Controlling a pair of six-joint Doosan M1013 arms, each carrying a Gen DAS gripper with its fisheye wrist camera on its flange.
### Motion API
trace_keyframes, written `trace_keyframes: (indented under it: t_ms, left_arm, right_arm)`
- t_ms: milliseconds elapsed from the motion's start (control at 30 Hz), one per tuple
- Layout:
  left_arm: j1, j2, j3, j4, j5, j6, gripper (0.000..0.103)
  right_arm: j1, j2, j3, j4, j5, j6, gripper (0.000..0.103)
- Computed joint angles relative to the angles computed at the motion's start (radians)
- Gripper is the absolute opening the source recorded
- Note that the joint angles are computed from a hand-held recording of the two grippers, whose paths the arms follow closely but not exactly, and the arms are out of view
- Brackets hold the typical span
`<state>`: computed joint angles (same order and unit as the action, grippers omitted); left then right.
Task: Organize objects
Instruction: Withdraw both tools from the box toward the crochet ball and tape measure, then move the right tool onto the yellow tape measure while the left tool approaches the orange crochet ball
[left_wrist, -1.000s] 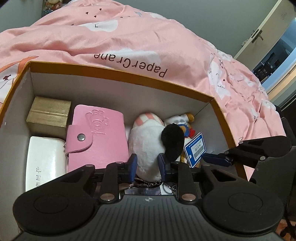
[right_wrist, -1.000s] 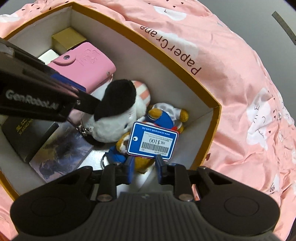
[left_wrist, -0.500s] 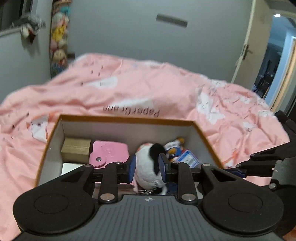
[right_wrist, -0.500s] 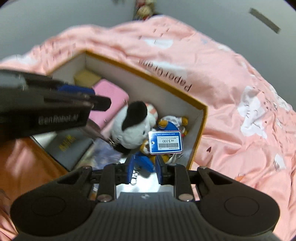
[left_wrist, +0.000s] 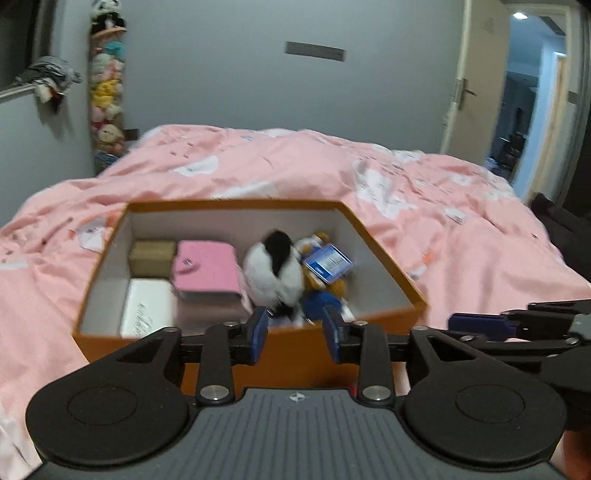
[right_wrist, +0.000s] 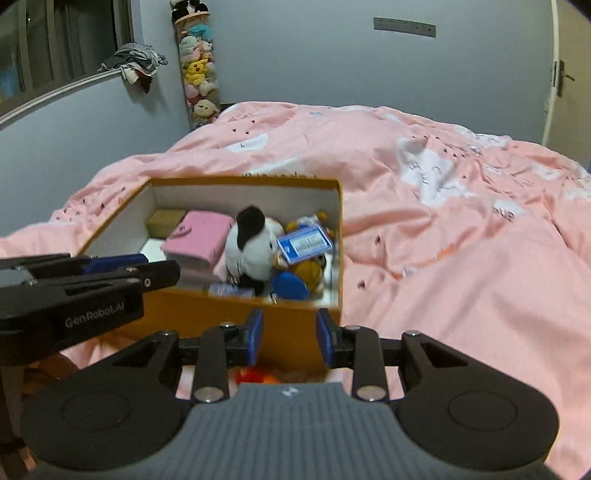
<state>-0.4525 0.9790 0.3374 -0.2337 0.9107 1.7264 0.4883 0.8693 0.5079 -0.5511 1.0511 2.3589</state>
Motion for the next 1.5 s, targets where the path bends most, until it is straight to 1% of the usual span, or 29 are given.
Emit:
trace_keyframes:
  t_ms: [33,67,133,167,267,333,433,500,533,567,600,633,700,767,867,1000,1300,1367,1500]
  left_arm:
    - [0.002,-0.012,0.027,-0.019,-0.007,0.016,0.046]
    - [0.003,-0.035,0.079,-0.037,-0.042,0.036,0.047]
    - [0.001,-0.066,0.152,-0.033,-0.101,0.050,0.053]
    - [-0.001,-0.074,0.171,-0.029,-0.111,0.062,0.054]
    - [-0.002,-0.083,0.192,-0.030,-0.087,0.102,0.054]
    - [-0.002,-0.082,0.194,-0.027,-0.058,0.104,0.054]
    - [0.001,-0.067,0.173,-0.031,-0.004,0.100,0.054]
    - [0.003,-0.064,0.173,-0.025,0.011,0.079,0.054]
    - [0.003,-0.055,0.159,-0.014,0.032,0.060,0.054]
    - [0.003,-0.037,0.123,0.006,0.075,0.034,0.054]
    - [0.003,-0.019,0.090,0.018,0.115,0.011,0.051]
    - [0.005,-0.013,0.082,0.024,0.132,-0.005,0.048]
    - [0.007,0.004,0.054,0.040,0.165,-0.029,0.048]
    - [0.008,0.014,0.038,0.061,0.181,-0.049,0.048]
    - [0.012,0.032,0.007,0.061,0.216,-0.067,0.048]
    - [0.014,0.043,-0.011,0.070,0.239,-0.076,0.048]
    - [0.018,0.063,-0.050,0.074,0.289,-0.097,0.048]
    - [0.019,0.079,-0.081,0.077,0.314,-0.105,0.048]
    - [0.020,0.089,-0.100,0.072,0.329,-0.105,0.048]
  right_arm:
    - [0.005,-0.015,0.035,-0.016,-0.014,0.020,0.036]
    - [0.009,-0.024,0.059,-0.031,-0.018,0.043,0.036]
    - [0.016,-0.043,0.106,-0.063,-0.029,0.104,0.038]
    - [0.018,-0.050,0.126,-0.075,-0.042,0.125,0.038]
    - [0.025,-0.051,0.143,-0.111,-0.030,0.152,0.041]
    - [0.025,-0.053,0.149,-0.089,-0.033,0.139,0.050]
    - [0.022,-0.037,0.124,-0.038,-0.004,0.105,0.051]
    - [0.021,-0.028,0.109,-0.009,0.015,0.083,0.051]
    - [0.021,-0.024,0.105,0.002,0.022,0.074,0.051]
    - [0.021,-0.018,0.098,0.011,0.032,0.070,0.051]
    - [0.021,-0.013,0.089,0.019,0.043,0.066,0.051]
    - [0.020,-0.006,0.080,0.036,0.052,0.058,0.051]
    - [0.018,-0.001,0.074,0.070,0.049,0.037,0.051]
    - [0.015,0.012,0.054,0.116,0.056,-0.010,0.051]
    - [0.014,0.042,0.006,0.165,0.101,-0.071,0.052]
    - [0.011,0.065,-0.031,0.204,0.138,-0.108,0.064]
    - [-0.004,0.107,-0.095,0.298,0.182,-0.168,0.064]
    - [-0.005,0.115,-0.105,0.310,0.186,-0.177,0.064]
    - [-0.003,0.124,-0.117,0.308,0.188,-0.200,0.063]
